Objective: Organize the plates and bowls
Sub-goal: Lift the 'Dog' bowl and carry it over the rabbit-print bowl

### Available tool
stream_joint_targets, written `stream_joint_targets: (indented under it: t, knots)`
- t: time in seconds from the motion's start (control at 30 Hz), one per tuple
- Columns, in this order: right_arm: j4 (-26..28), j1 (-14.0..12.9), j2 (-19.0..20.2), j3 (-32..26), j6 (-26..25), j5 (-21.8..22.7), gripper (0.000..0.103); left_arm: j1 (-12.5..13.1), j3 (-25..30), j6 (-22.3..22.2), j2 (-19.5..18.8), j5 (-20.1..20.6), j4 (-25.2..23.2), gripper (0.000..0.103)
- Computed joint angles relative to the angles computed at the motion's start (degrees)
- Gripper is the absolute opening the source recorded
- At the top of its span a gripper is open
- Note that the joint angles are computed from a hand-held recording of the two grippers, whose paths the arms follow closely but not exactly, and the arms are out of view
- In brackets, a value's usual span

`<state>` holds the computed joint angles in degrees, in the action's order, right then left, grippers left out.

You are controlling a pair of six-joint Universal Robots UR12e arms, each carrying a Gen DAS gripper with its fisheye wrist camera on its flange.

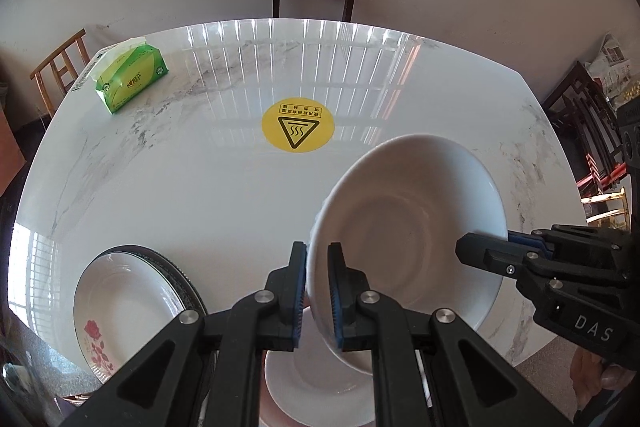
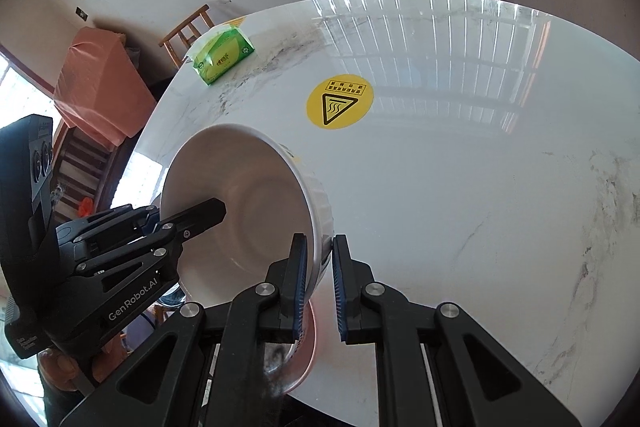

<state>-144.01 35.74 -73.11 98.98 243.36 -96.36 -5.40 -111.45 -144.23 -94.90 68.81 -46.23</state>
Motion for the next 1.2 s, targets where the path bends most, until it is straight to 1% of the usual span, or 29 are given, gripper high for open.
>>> stream_joint_targets:
  t: [0.37, 0.6, 1.0, 1.2]
  knots:
    - [2.34, 2.96, 0.33, -1.69, 0.44, -1.27, 0.012, 2.84, -3.47, 3.09, 4.09, -1.28, -1.65, 0.011]
    - [3.33, 3.98, 0.71, -2.65, 0.7, -1.21, 0.012, 4.33, -4.61, 4.46, 5.63, -1.97, -2.88, 0.011]
    - [4.64, 4.72, 1.58, -3.64, 0.85, -0.35, 0.012, 5.52, -5.91, 6.08, 6.41, -1.3, -3.8, 0.011]
    - [5.17, 4.93, 1.87, -3.9, 0.83, 0.15, 0.012, 5.73, -6.36, 6.42, 6.5, -0.9, -3.83, 0.011]
